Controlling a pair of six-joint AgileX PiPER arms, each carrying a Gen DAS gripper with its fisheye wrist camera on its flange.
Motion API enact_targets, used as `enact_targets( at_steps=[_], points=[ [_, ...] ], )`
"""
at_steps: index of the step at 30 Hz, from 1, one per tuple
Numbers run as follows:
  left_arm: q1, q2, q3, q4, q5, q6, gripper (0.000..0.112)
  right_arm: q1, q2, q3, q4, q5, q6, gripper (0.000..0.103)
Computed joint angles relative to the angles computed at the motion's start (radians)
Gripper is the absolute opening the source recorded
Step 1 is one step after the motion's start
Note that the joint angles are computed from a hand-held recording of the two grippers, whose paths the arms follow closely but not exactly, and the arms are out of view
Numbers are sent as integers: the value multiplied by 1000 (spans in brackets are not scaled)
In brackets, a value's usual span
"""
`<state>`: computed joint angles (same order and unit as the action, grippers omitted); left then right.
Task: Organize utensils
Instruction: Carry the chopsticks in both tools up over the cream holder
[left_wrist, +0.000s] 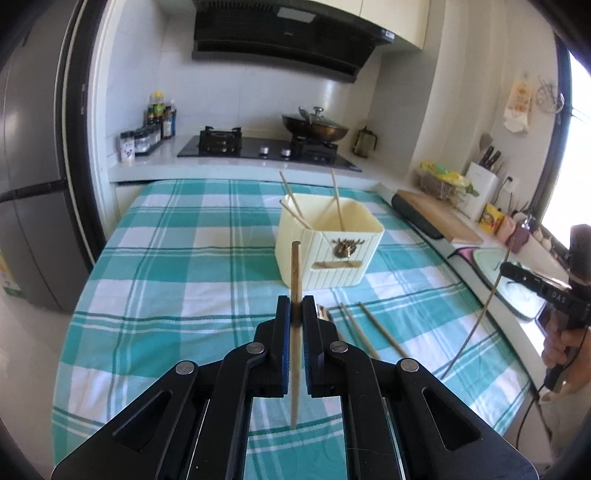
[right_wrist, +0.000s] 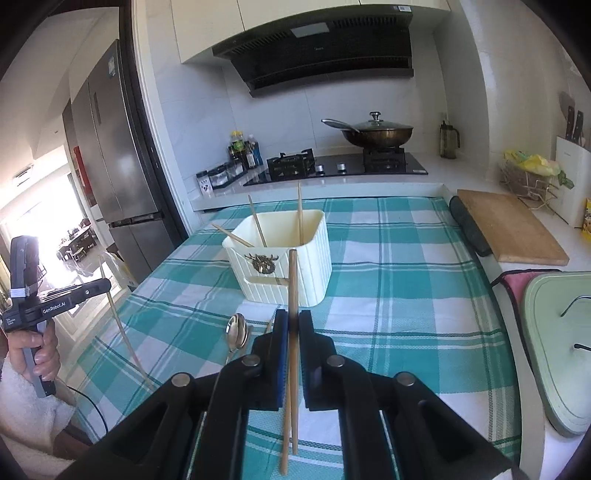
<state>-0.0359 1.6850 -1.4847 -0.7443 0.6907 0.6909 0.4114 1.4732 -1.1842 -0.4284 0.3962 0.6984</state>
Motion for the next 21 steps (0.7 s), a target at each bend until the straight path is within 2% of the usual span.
enact_targets(
  at_steps=[7, 12, 15, 19, 21],
  points=[
    [15, -51, 26, -49, 17, 38, 4, 79, -40, 3, -219, 15, 202, 6],
    [20, -45, -17, -39, 31, 25, 4, 69, -9, -46, -172, 33, 126, 6],
    [30, -16, -90, -52, 73, 6, 4, 45, 6, -66, -139, 29, 90, 6],
    [15, 35, -247, -33, 89, -51, 4, 8, 47, -140, -73, 31, -2, 6],
    [-3, 86, -375, -10, 89, -107, 4, -2, 79, -205, -62, 37, -39, 6]
  ],
)
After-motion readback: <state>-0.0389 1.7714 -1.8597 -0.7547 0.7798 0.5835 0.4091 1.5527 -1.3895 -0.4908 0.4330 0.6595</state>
